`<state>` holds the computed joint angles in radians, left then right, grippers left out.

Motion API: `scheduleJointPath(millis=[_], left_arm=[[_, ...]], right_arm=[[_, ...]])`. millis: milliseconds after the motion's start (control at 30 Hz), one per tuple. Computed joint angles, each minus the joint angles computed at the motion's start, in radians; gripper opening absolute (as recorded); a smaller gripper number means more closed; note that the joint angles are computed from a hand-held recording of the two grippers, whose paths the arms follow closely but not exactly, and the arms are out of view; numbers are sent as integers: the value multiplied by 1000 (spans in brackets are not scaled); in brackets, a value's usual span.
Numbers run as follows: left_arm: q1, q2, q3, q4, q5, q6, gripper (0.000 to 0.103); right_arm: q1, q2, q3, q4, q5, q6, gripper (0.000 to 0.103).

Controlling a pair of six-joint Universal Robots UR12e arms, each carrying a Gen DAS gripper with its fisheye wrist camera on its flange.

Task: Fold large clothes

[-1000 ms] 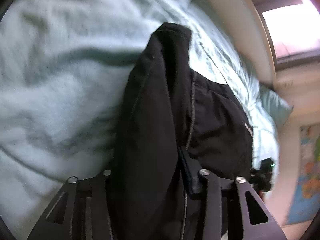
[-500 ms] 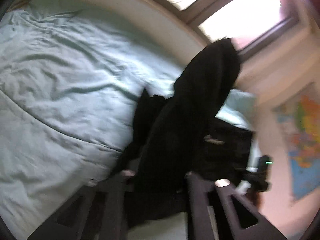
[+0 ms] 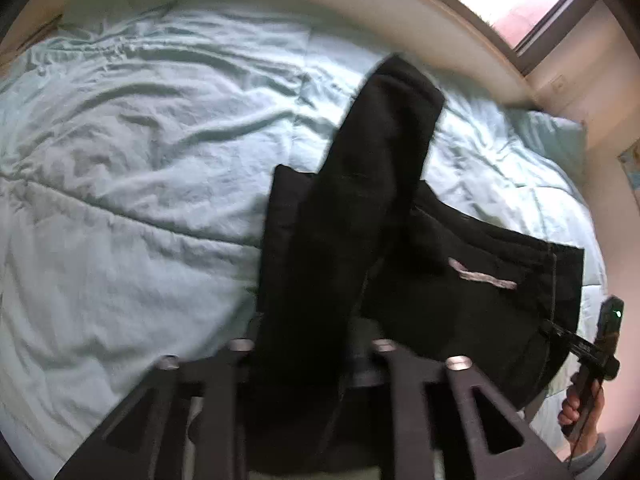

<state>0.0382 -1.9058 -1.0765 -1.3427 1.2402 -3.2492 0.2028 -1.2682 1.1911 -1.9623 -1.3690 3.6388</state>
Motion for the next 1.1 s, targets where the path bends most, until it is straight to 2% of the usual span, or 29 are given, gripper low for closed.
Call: scheduleJointPath(millis=[33,67,100,133,167,233,267,333,400,467,567,633,667,700,733,867,1000,1100], left_arm=[[2,-17,18,-21,11,7,60],[2,-43,46,-54,32,18,68],[5,-70,74,-93,45,26,75],[13,-100,105,-147,38,29,75],[19,-121,126,-196,11,34,75],[46,-168,163,-330,-123,55,76],[64,-180,158,-378,-221,61,76],[91,-187,124,-409,-382,67,76],[102,-190,101,-412,-467,74,76],[103,-198,90,-431,-542,98,75],[85,-193,74,-362,-501,66,74],[78,-174,47,-267,-464,29,56],[76,-155,26,-216,-444,19,51],[74,-133,4,-168,-428,12,43],[74,-117,-9,-140,-423,3,39],[81,-27,-89,24,-479,-47,36],[81,79,-148,114,-461,-50,36],[101,160,-206,174,-456,-88,35]], right_arm=[[-4,-2,8,2,9,18,40],[-6,0,12,15,14,31,46],[-7,6,10,36,10,41,62],[-8,6,17,43,5,46,73],[-11,9,24,48,8,49,76],[-27,12,49,57,63,55,84],[-43,15,72,40,138,70,85],[-63,22,103,-14,261,99,88],[-72,38,113,-55,325,97,89],[-80,56,104,-55,385,77,89],[-77,79,76,-42,395,39,86],[-76,65,91,-69,397,31,68],[-82,63,89,-73,398,20,62],[-82,55,94,-90,399,16,50],[-81,49,92,-107,398,15,44],[-72,13,78,-142,394,-16,38],[-47,12,9,-115,370,-90,37],[-30,6,-32,-108,366,-108,37]])
